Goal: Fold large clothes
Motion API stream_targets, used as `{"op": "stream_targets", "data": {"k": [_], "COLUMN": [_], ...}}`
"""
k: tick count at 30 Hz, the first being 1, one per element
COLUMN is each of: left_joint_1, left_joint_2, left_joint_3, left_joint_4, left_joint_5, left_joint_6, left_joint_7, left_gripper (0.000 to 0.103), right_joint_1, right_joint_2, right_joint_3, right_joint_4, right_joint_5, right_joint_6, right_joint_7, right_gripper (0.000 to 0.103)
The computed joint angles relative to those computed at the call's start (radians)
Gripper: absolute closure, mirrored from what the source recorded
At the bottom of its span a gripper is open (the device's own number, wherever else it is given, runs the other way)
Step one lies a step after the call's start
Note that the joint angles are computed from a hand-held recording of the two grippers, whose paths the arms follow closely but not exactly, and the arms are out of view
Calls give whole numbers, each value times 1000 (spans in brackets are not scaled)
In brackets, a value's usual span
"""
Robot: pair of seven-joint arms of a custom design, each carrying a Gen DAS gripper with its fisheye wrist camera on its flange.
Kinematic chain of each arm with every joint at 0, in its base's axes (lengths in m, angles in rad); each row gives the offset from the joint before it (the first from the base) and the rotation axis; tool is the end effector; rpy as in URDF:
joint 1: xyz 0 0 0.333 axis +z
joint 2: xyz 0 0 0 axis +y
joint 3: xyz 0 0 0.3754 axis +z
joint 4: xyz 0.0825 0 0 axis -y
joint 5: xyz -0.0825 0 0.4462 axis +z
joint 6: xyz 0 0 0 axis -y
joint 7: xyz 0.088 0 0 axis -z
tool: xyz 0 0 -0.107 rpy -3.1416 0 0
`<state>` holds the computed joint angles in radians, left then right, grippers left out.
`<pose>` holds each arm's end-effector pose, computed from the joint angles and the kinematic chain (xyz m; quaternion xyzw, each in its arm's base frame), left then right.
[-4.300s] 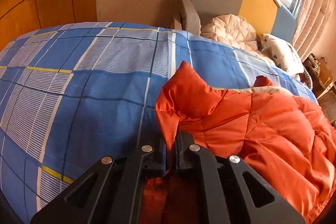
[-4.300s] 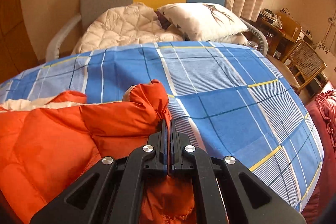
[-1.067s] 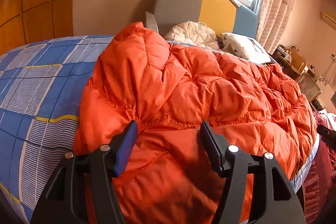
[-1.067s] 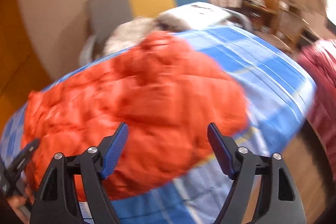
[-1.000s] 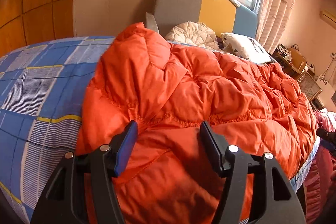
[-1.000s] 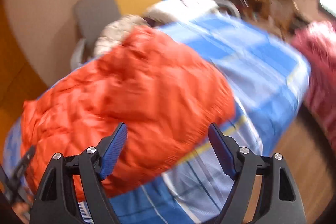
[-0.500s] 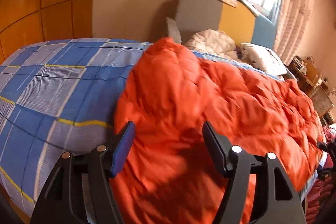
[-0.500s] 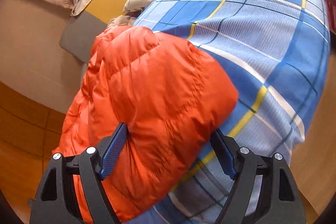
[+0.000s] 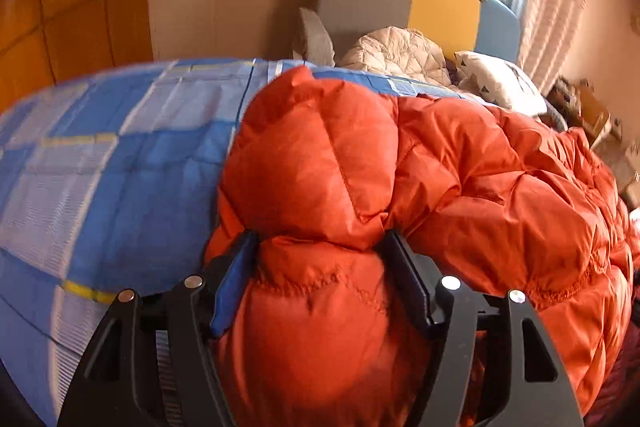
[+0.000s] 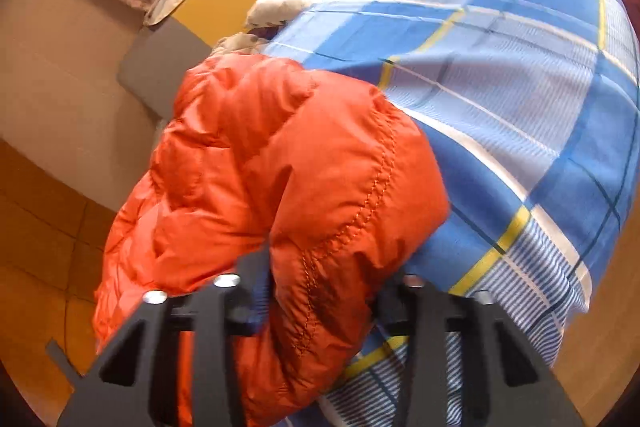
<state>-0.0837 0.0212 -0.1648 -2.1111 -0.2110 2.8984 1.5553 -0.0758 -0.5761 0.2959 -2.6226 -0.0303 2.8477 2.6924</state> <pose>0.6322 -0.1468 0.5217 -0.6393 0.6702 -0.3336 0.1756 0.4287 0.1108 0.5387 -0.3225 0.8636 -0.1343 0.3635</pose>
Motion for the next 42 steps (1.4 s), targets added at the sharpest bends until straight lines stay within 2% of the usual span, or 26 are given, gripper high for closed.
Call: {"op": "stream_targets", "data": {"k": [5, 7, 11, 13, 17, 19, 25, 31, 33, 42], "left_joint_1": [-6, -10, -14, -17, -23, -23, -20, -16, -15, -11], "left_joint_2": [-8, -10, 0, 9, 21, 18, 3, 3, 3, 7], "left_joint_3": [1, 4, 5, 6, 7, 4, 2, 0, -1, -5], "left_joint_4": [-13, -9, 11, 22, 42, 36, 11, 1, -3, -12], "left_joint_5": [52, 136, 212, 296, 391, 399, 385, 321, 297, 212], "left_joint_6": [2, -11, -31, -41, -63, -57, -33, -10, 0, 25], "left_joint_7": [-84, -160, -226, -276, -341, -356, -350, -304, -287, -216], "left_gripper": [41, 42, 42, 42, 42, 42, 42, 42, 42, 42], "right_joint_1": [7, 20, 28, 29, 65, 69, 137, 237, 244, 360], "right_joint_2": [-15, -35, -62, -69, -83, -83, -12, 58, 71, 156], "right_joint_3": [-12, -19, -27, -22, -27, -13, 14, -11, -4, -26], "right_joint_4": [-4, -19, -24, -17, 1, 21, 115, 173, 188, 259], "right_joint_5": [-9, 7, 18, 24, 41, 42, 55, 106, 114, 154], "right_joint_6": [20, 36, 78, 94, 127, 136, 172, 177, 169, 157], "right_joint_7": [-32, -47, -106, -143, -242, -289, -440, -555, -573, -689], "right_gripper": [83, 85, 87, 87, 88, 88, 88, 89, 88, 88]}}
